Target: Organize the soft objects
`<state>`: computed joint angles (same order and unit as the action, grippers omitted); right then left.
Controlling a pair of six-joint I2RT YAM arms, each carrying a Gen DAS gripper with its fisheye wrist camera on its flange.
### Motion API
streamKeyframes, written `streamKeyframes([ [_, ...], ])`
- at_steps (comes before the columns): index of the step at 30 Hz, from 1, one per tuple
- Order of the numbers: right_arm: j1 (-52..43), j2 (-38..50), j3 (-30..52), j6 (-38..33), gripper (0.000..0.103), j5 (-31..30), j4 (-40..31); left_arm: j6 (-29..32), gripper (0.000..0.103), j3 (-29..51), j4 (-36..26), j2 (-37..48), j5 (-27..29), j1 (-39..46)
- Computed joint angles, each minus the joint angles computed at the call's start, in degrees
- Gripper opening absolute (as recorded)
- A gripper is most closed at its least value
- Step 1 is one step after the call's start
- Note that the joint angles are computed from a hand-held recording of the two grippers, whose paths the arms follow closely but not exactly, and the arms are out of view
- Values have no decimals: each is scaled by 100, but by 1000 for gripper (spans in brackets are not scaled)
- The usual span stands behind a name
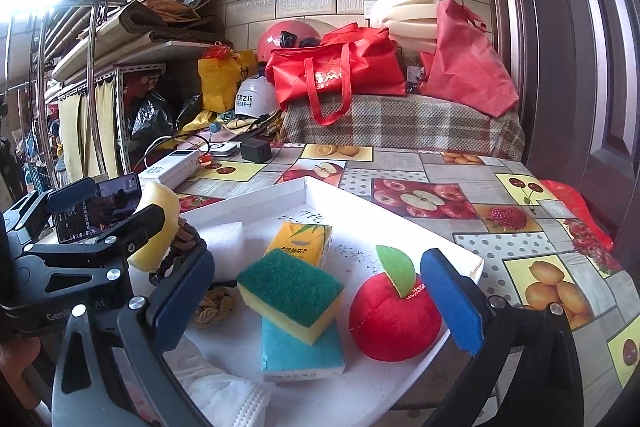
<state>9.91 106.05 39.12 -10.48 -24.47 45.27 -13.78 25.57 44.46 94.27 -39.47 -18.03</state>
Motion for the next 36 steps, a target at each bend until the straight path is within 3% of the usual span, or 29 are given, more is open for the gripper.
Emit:
streamKeyframes([
  [6, -161, -134, -523, 154, 103, -127, 820, -284, 103, -407, 203, -326, 128, -29],
  [11, -498, -424, -1072, 212, 103, -262, 1212, -304, 103, -758, 265, -657, -208, -602],
  [15, -1047, -654, -1343, 440, 103, -715, 1212, -560, 103, -809, -336, -972, -365, -1060],
  [20, -1954, -1082, -1864, 739, 103, -1441, 1404, -1369, 103, -539, -1628, -1178, -901, -1729],
  [26, -2913, -1585, -2820, 899, 103, -1995, 2584, -2007, 103, -265, -2593, -1219, -1847, -2779],
  [27, -2966, -1606, -2807, 860, 103, -2060, 2492, -2083, 103, -209, -2743, -1226, -2063, -2969],
  [29, -2892, -1989, -2449, 256, 103, -2017, 897, -2243, 103, -177, -2882, -1250, -2573, -3409],
  [31, -2734, -2217, -2117, -164, 103, -1500, -499, -2410, 103, -172, -2933, -1274, -2908, -3774],
  [32, -2682, -2292, -2128, -174, 103, -1160, -655, -2553, 103, -125, -3061, -1255, -3034, -3905],
  [34, -2862, -2283, -2318, 101, 103, -1259, -145, -3071, 103, 164, -3744, -1113, -3187, -4000],
  [36, -3182, -2034, -2737, 623, 103, -1445, 1282, -3249, 103, 412, -4147, -954, -3109, -3892],
])
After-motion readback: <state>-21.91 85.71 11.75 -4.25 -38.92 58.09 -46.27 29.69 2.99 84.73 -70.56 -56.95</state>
